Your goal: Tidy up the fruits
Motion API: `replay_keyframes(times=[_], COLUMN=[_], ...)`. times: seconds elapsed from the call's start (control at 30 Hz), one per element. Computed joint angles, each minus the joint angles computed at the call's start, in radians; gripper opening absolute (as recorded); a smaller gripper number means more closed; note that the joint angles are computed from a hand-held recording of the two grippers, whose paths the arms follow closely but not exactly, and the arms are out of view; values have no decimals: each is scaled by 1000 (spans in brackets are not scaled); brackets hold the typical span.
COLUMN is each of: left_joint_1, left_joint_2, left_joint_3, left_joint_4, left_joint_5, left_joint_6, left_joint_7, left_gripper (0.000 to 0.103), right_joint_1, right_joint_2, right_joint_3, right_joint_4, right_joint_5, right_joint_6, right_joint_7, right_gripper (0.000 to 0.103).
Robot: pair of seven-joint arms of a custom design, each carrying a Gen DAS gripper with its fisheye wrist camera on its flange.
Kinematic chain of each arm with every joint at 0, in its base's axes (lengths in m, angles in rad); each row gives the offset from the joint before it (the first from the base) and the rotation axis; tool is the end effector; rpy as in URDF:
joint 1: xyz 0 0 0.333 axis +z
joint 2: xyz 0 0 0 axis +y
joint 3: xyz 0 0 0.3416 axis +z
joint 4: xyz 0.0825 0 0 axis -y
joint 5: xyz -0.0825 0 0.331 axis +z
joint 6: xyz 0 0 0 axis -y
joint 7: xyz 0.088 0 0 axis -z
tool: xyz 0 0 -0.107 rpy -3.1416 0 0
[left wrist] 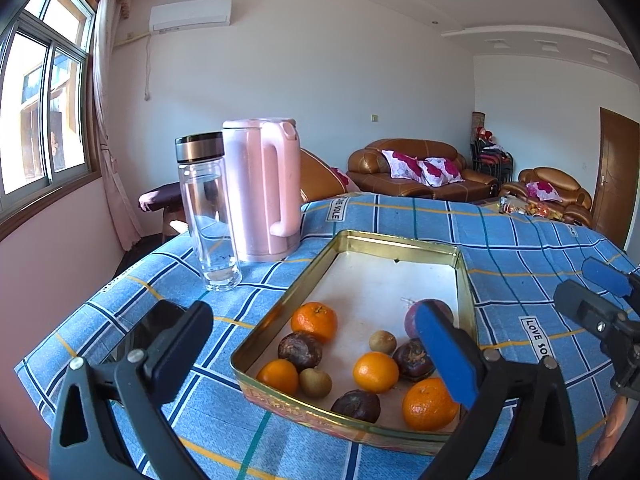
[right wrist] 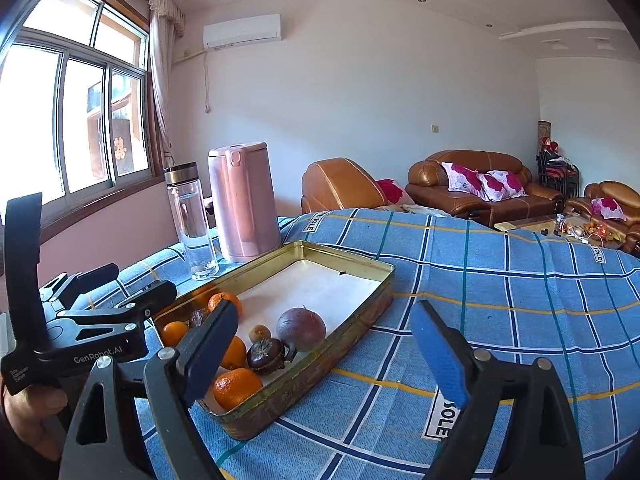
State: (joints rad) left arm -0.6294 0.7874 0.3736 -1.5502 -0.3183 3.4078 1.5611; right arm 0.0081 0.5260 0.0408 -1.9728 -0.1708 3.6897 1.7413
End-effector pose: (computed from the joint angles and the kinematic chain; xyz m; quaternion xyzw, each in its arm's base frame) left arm 0.6865 -0.2381 0.4002 -0.5490 0.6397 -0.4036 0.3556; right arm 0.6363 0.0483 0.4131 -0.6046 0.5666 -0.3479 0.4386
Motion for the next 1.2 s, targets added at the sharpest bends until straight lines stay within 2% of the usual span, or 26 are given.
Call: replay_keyframes(times=[0.53, 0.9, 1.1, 1.2], left_joint_1=[-17, -52, -64, -84], left_joint_2=[11, 26, 29, 32], left_joint_3=[21, 75, 94, 122], left_joint_4=[14, 28, 26, 21], left_joint_5=[20, 42, 59, 54], left_joint_6=[-26, -59, -51, -52], left_joint_7=[-16, -69, -103, -113], left_gripper=[103, 103, 103, 103], right_joint_1=[-8, -25, -31, -35], right_joint_2=[-9, -15, -22, -26], right_joint_3=[-2, 4, 4, 5], right_joint_4=[-20, -33, -44, -49], right_joint_5=[-8, -26, -38, -51], right_joint_6=[22, 38, 47, 52], right_joint_7=[5, 25, 34, 40], right_gripper=[89, 89, 89, 89])
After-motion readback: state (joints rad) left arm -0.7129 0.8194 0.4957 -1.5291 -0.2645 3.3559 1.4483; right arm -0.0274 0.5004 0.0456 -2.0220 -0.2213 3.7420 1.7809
